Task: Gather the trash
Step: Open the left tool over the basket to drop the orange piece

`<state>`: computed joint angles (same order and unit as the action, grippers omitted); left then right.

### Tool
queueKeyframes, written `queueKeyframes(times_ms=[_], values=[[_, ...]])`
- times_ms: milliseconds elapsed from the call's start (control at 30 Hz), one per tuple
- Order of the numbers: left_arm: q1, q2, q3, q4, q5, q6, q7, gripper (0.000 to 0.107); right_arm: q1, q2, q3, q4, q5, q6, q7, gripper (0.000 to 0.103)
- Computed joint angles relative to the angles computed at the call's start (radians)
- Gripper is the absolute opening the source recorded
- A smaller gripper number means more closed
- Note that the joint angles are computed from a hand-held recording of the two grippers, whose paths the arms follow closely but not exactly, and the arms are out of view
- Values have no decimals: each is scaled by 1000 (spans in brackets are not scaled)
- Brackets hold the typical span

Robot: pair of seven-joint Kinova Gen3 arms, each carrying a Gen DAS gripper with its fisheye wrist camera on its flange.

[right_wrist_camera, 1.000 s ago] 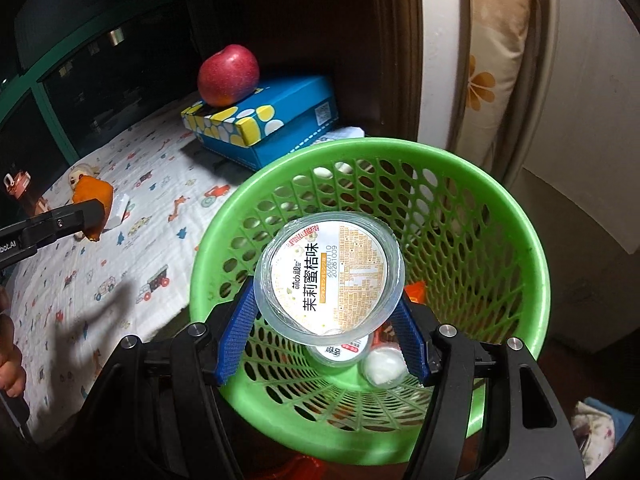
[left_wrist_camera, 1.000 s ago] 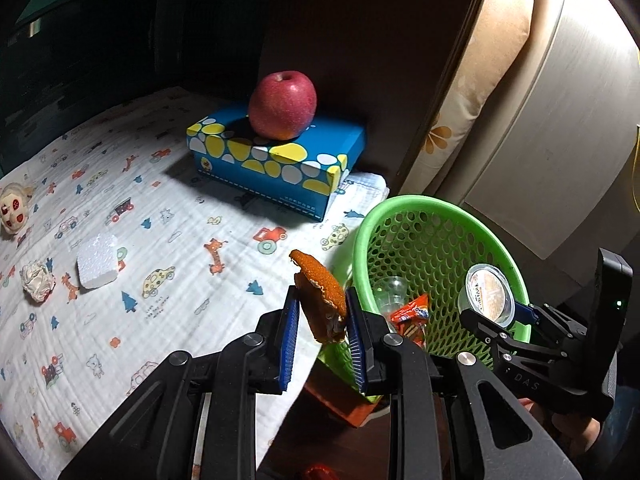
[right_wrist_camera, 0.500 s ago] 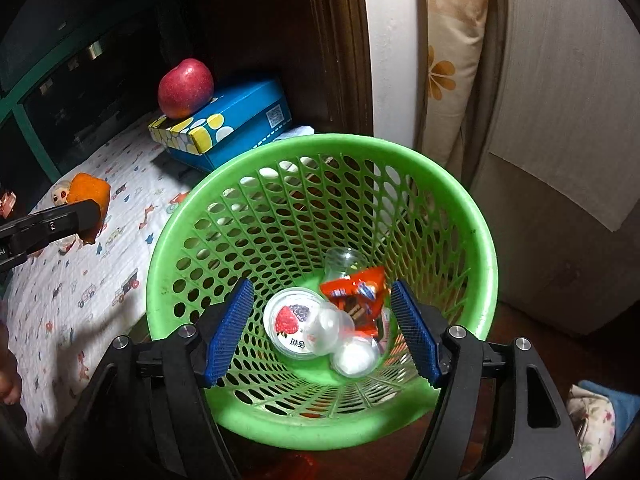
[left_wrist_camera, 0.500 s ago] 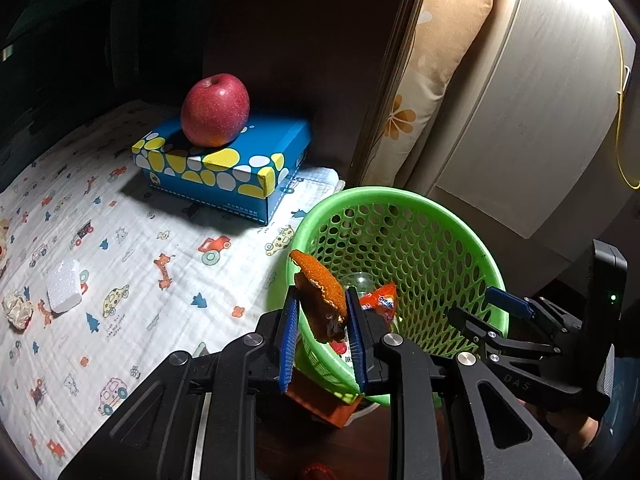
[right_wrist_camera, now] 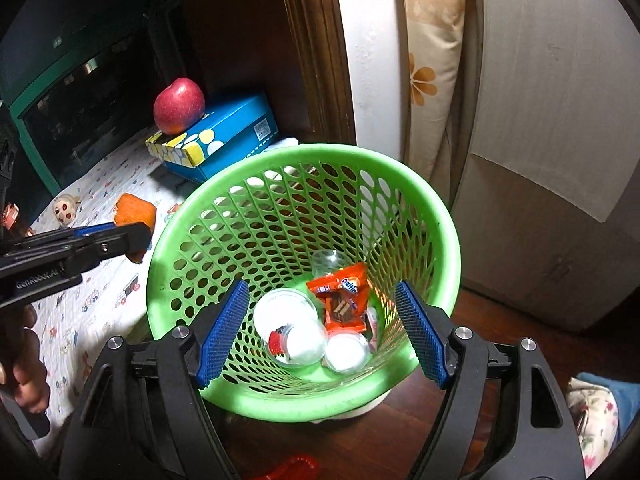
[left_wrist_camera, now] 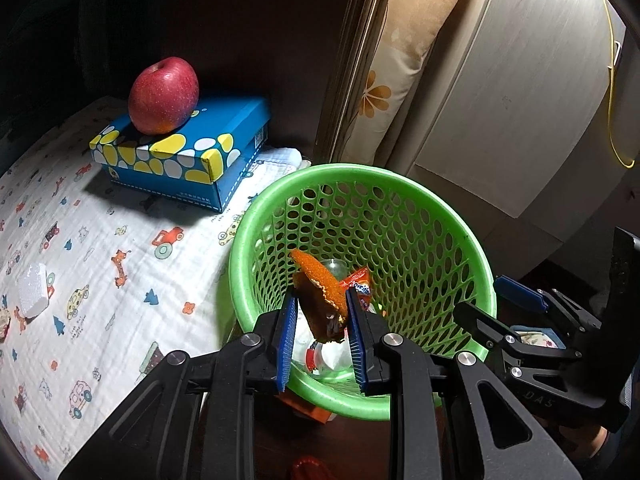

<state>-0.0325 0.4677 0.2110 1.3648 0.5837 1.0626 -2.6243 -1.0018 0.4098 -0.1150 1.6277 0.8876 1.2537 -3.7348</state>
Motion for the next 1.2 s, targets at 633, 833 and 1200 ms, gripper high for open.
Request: queueKeyframes(times_ms=[633,833,1200], values=[[-2,2,2,11,22,15,-21,45,-15,-2,-7,4,14,12,-35,77],[-26,4,-8,6,29,11,-14,52,-11,8,-5,-16,19,-3,-9,78],[-91,39,-40,-48,11,-26,45,62,0,61,26,-108,25,-73,112,79]])
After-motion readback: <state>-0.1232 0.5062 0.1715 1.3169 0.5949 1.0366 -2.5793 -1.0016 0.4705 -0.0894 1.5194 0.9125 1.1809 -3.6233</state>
